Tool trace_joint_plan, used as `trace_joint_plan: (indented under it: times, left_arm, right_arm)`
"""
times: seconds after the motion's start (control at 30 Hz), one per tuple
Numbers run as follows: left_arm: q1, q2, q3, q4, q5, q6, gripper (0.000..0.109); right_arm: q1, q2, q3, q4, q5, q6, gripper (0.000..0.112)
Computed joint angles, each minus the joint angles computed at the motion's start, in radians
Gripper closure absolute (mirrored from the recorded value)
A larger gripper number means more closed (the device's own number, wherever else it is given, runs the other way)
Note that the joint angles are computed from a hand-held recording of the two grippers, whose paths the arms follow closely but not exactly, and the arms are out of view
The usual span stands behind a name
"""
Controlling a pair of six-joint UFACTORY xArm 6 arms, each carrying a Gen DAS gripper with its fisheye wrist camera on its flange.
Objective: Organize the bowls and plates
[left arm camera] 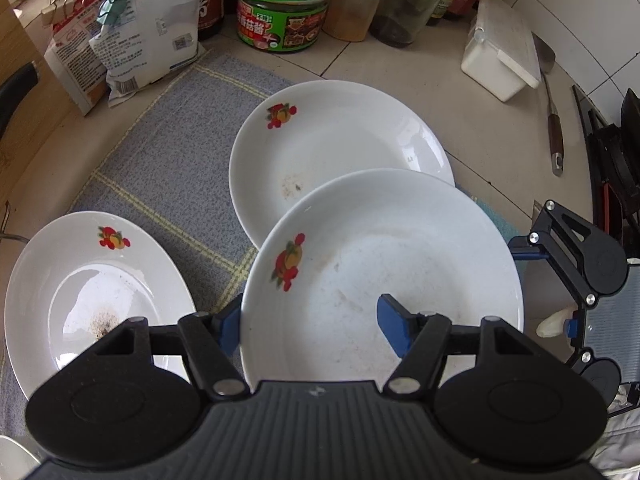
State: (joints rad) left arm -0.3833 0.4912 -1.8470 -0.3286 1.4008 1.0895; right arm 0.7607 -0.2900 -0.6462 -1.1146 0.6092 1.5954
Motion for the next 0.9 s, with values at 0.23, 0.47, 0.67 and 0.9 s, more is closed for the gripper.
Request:
trace_joint_plan:
  times: [0.23, 0.47, 0.67, 0.9]
  left_arm:
    - [-0.036, 0.056, -0.077, 0.003, 0.016, -0.027, 0.041]
    - [-0.073, 0.125, -0.182, 0.001, 0.047, -0.043, 0.041]
    - [-0.096, 0.172, -0.244, 0.003, 0.055, -0.048, 0.041]
    - [-0.115, 0.209, -0.286, -0.001, 0.06, -0.049, 0.041]
  right_arm:
    - [-0.036, -0.032, 0.036, -0.01, -0.011, 0.017, 0.009]
    - [-0.063, -0.07, 0.073, -0.008, -0.003, 0.028, 0.009]
    - [-0.082, -0.092, 0.096, -0.009, 0.003, 0.039, 0.009]
    - [-0.095, -0.1, 0.11, -0.001, 0.009, 0.054, 0.009]
